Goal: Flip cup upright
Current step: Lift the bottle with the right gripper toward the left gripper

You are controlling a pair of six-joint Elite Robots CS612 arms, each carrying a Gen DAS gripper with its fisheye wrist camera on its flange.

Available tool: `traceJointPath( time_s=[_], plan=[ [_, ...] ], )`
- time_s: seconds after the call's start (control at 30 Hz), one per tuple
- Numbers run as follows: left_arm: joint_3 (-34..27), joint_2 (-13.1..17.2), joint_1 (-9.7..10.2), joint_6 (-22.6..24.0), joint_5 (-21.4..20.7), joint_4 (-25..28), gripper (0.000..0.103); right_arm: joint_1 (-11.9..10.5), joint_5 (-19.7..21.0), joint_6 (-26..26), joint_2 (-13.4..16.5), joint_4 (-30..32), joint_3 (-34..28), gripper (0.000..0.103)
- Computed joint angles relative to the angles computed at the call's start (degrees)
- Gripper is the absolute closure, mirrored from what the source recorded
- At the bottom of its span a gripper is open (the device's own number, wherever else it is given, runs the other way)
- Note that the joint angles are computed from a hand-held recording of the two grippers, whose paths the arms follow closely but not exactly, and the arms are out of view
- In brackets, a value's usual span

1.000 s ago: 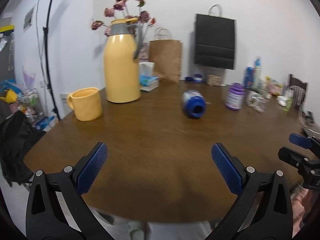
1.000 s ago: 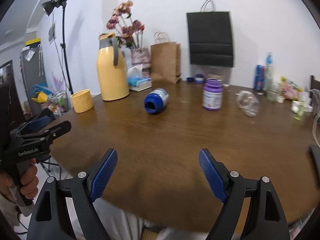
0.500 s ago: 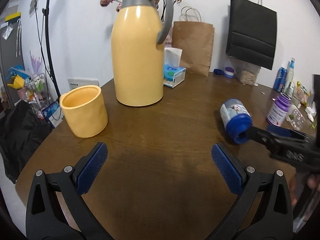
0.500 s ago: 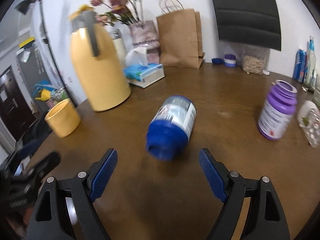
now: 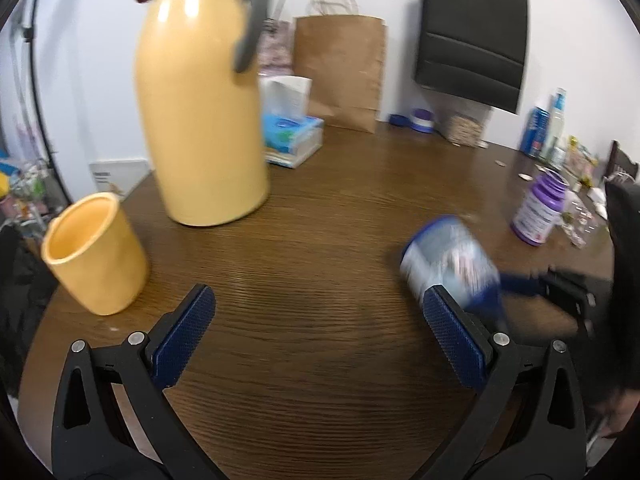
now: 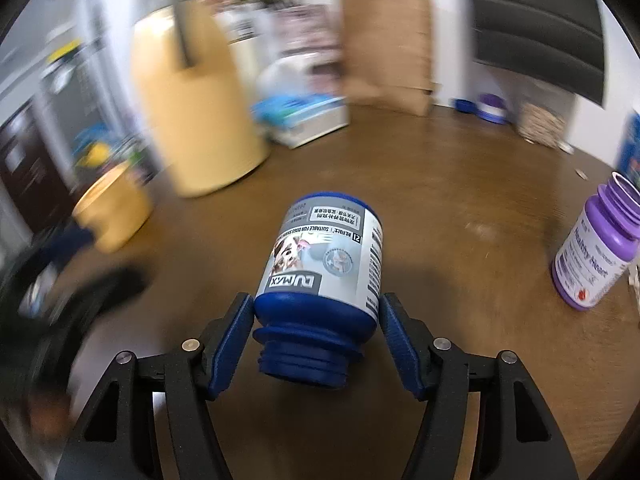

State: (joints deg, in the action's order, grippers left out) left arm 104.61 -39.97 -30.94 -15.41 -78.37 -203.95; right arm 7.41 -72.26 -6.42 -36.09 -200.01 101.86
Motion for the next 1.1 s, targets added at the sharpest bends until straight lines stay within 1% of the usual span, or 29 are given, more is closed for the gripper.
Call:
traceJointPath(
  time_s=[0.03,0.1,0.13,0.17,0.23,0.33,0.37,0.4,0.47,0.5,0.53,0.57,0.63,0.7,0.73,0.8,0.83,0.87,0.9,0.93,0.97,1.0,1.07,1.1],
  plan=[
    [-0.18,0.03,0.03,0.13,-1.42,0.35,0.000,-0.22,1.50,-1.60,-0.49,0.00,1.20,0.034],
    [-1.21,0.00,-0.03,0.05,-4.98,3.59,0.000,-0.59,3.50,-4.85,-1.63,0.03,3.81,0.034],
    [-1.81,-0.03,-0.16,-0.21,-6.19,5.63,0.000,-0.73,3.98,-5.68,-1.93,-0.16,4.65,0.034],
    [-2.38,0.21,-0.28,-1.09,-8.16,5.81,0.000,-0.82,3.41,-6.09,-2.15,-0.64,5.47,0.034],
    [-3.59,0.64,-0.37,-0.47,-11.49,6.83,0.001,-1.34,4.00,-5.97,-2.36,-0.84,6.30,0.034],
    [-4.33,1.19,-1.07,0.20,-12.86,6.67,0.011,-1.97,5.06,-7.60,-2.63,-0.46,7.51,0.035],
    [-4.68,1.30,-1.33,0.74,-13.44,7.31,0.016,-2.27,6.32,-8.70,-2.69,0.14,7.86,0.035],
    [-5.09,1.42,-1.68,1.18,-13.64,8.24,0.021,-2.52,7.08,-9.38,-2.68,0.51,8.00,0.035],
    [-5.50,1.53,-2.25,1.97,-12.81,9.38,0.028,-2.65,5.92,-9.07,-2.59,-1.33,8.54,0.035],
    [-5.38,1.57,-2.54,1.84,-12.01,8.91,0.032,-2.95,6.09,-8.60,-2.60,-1.92,8.80,0.035],
    [-5.25,1.45,-2.80,1.43,-10.56,9.00,0.033,-3.41,5.96,-7.54,-2.65,-2.73,9.10,0.035],
    [-5.10,1.39,-2.87,1.18,-9.68,9.03,0.036,-3.60,5.23,-6.71,-2.64,-3.59,9.25,0.034],
    [-4.86,1.22,-2.73,-0.54,-7.91,9.39,0.037,-4.13,2.83,-4.36,-2.54,-6.05,9.72,0.034],
    [-4.50,0.90,-2.43,-2.07,-7.92,10.38,0.037,-4.73,1.20,-1.48,-2.35,-7.53,9.77,0.034],
    [-4.25,0.79,-2.37,-2.70,-7.98,10.39,0.037,-5.01,1.14,-0.23,-2.29,-7.78,9.75,0.034],
    [-3.40,0.56,-2.61,-2.97,-7.35,9.62,0.035,-5.64,2.97,1.91,-1.95,-8.81,9.63,0.034],
    [-3.10,0.46,-2.77,-2.76,-6.90,9.27,0.034,-5.72,3.35,2.00,-1.89,-8.86,9.54,0.034],
    [-2.73,0.29,-2.87,-1.99,-6.22,8.47,0.027,-5.80,3.44,2.10,-1.93,-8.45,9.42,0.034],
    [-2.53,0.07,-2.89,-1.72,-6.06,8.27,0.024,-5.90,3.04,2.64,-1.91,-9.03,9.47,0.034],
    [-2.28,-0.29,-2.82,-1.64,-6.20,8.21,0.024,-6.02,2.72,3.06,-1.95,-9.61,9.65,0.034],
    [-1.82,-0.88,-2.62,-1.36,-7.05,8.14,0.023,-6.29,2.42,3.57,-2.27,-9.85,10.04,0.034],
    [-1.07,-1.68,-2.41,-0.61,-8.96,7.73,0.014,-6.62,2.48,3.83,-2.43,-10.32,10.37,0.034],
    [0.21,-2.58,-2.28,1.70,-13.06,6.42,0.000,-7.24,1.84,4.42,-2.90,-11.79,11.56,0.034],
    [0.64,-2.99,-2.31,4.97,-16.33,7.33,0.000,-7.69,0.86,5.14,-3.19,-12.40,12.25,0.034]
  ],
)
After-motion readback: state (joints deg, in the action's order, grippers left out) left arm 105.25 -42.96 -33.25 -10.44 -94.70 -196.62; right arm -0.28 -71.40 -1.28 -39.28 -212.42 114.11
